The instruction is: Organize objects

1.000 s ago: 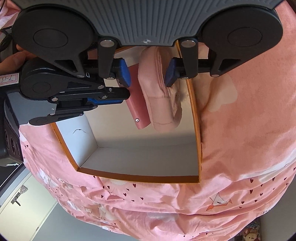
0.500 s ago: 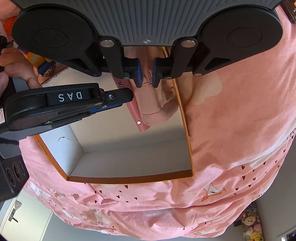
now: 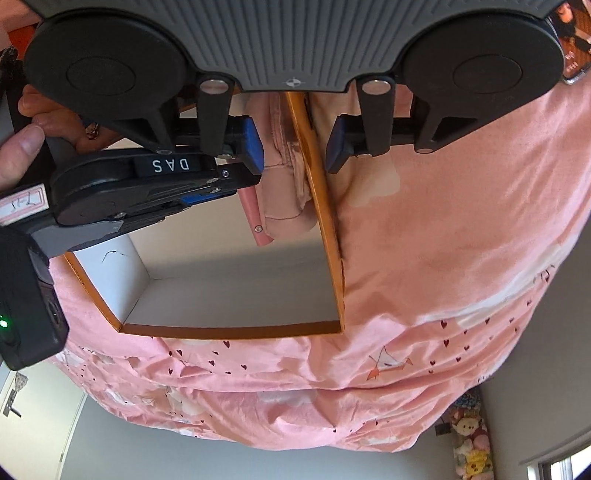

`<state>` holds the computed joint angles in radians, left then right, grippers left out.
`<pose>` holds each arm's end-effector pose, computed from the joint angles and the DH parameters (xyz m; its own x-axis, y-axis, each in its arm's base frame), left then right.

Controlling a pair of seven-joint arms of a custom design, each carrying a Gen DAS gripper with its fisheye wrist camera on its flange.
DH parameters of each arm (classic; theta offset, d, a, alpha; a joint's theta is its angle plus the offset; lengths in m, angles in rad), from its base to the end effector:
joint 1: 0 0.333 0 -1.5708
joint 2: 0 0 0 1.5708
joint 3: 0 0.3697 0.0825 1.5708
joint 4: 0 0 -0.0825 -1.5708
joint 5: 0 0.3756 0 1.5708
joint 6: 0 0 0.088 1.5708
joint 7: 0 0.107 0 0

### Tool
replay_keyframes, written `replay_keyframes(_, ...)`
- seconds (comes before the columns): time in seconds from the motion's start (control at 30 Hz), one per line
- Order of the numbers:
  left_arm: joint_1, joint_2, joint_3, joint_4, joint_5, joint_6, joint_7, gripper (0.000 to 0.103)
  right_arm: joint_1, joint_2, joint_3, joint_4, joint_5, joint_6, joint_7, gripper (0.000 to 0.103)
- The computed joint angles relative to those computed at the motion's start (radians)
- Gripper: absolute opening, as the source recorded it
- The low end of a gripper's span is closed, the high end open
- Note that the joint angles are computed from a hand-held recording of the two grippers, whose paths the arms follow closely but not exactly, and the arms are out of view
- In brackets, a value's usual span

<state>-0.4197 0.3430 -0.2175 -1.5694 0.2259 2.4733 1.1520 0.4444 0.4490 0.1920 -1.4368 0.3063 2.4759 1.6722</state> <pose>0.5880 -0.4040 0.5662 -0.3391 -0.9367 0.0877 -0.8052 0.2407 -0.5420 0.6215 0.4176 0.5568 0.3760 -0.8286 -0.4147 -0.8697 -0.1612 -0.4665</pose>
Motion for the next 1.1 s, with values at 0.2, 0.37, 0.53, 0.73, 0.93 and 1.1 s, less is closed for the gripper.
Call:
replay_keyframes(0.2,0.04,-0.015,-0.026,-0.064,-0.11,0.052,0.033,0.047,0.035,0.013,-0.028,0.097,-0.13,-0.18,-0.048,0.019)
replay_keyframes(0.37,0.031,-0.019,-0.006,-0.08,-0.09,0.052,-0.021,0.035,0.044,0.037,-0.036,0.153,-0.128,-0.238,-0.005,0.02)
replay_keyframes(0.53,0.042,-0.02,-0.015,-0.093,-0.107,0.07,-0.021,0.033,0.01,0.036,-0.008,0.113,-0.025,-0.174,0.014,0.02)
replay_keyframes(0.73,0.046,-0.032,-0.018,-0.116,-0.124,0.096,-0.018,0.032,-0.055,-0.003,0.033,-0.002,0.168,-0.078,-0.004,0.025)
replay_keyframes(0.93,0.041,-0.039,-0.015,-0.12,-0.113,0.106,-0.033,0.032,-0.055,-0.032,0.029,-0.044,0.202,-0.037,-0.007,0.026)
replay_keyframes(1.1,0.038,-0.044,-0.014,-0.121,-0.104,0.115,-0.043,0.032,-0.042,-0.024,0.017,-0.029,0.173,-0.036,0.007,0.026)
